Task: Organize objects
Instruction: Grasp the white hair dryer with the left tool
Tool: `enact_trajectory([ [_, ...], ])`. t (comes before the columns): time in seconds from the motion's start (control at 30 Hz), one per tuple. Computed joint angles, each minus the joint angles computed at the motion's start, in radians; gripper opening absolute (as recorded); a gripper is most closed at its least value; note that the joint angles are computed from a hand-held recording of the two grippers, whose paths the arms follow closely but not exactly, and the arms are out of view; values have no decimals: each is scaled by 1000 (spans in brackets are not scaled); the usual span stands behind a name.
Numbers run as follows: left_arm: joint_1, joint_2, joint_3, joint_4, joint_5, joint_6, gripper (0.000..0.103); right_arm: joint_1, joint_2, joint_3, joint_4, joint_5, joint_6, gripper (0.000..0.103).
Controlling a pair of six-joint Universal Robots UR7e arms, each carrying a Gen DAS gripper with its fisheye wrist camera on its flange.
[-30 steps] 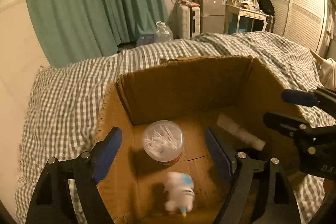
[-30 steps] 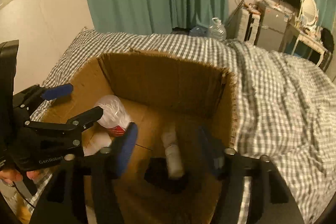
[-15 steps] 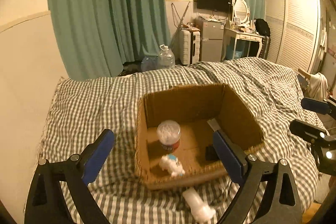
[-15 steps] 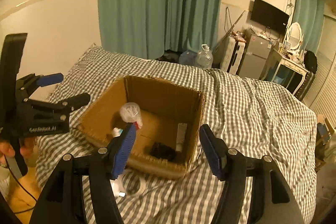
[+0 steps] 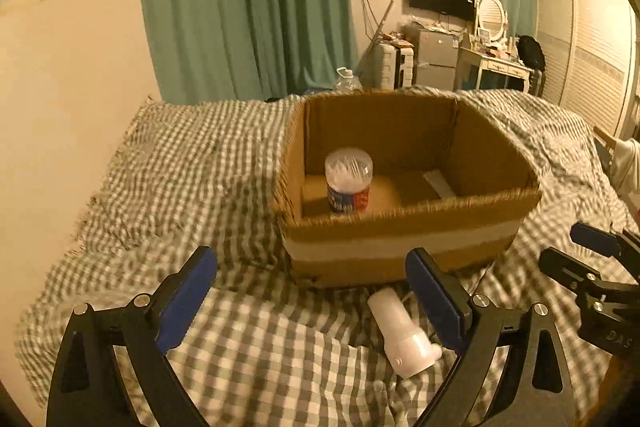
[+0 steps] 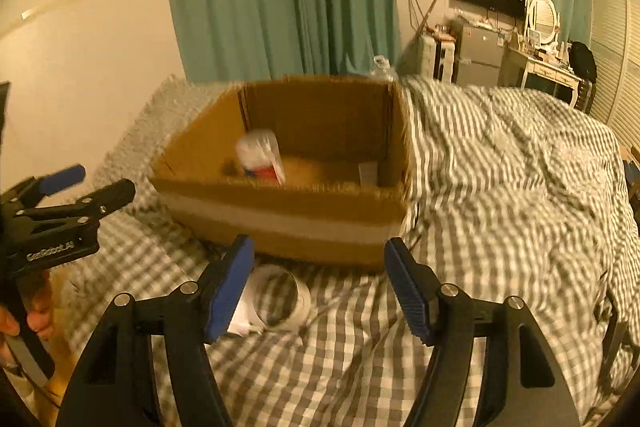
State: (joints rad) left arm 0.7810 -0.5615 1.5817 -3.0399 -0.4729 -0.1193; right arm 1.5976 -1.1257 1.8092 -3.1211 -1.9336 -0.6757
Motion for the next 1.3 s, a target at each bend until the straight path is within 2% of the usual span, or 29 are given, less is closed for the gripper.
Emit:
enact_trajectory([
  [0.23, 50, 46, -1, 67, -130, -49, 98, -36, 66, -29, 19, -45, 37, 67],
  [0.37, 75, 80, -41, 164, -204, -109, 98, -49, 98, -48, 21, -89, 33, 67],
  [0.5, 93, 113, -77, 212, -232, -146, 98, -58, 112, -49, 26, -109, 26, 67],
  [0.6, 111, 128, -103, 211, -279, -153, 98, -62, 114, -43, 26, -114, 19, 67],
  [0.67, 113, 139, -118, 229, -290, -150, 95, -58, 117, -43, 16, -121, 10, 67],
  [0.77, 114, 146, -126, 245, -323, -123, 70, -53, 121, -40, 0, -128, -3, 67],
  [0.8, 117, 146, -126, 245, -345, -112, 57, -50, 121, -40, -1, -132, -5, 67],
  [0.83, 118, 146, -126, 249, -358, -109, 52, -48, 123, -40, -5, -135, -10, 67],
  [0.93, 119, 142, -115, 232, -367, -110, 46, -46, 130, -41, -15, -141, -21, 67],
  [1.13, 99, 86, -45, 206, -361, -162, 46, -48, 129, -42, 7, -120, -26, 67],
  [1.2, 83, 60, -15, 195, -337, -172, 46, -49, 126, -41, 31, -102, -26, 67],
  [1.3, 66, 35, 13, 186, -295, -177, 46, -48, 129, -42, 78, -81, -30, 74],
])
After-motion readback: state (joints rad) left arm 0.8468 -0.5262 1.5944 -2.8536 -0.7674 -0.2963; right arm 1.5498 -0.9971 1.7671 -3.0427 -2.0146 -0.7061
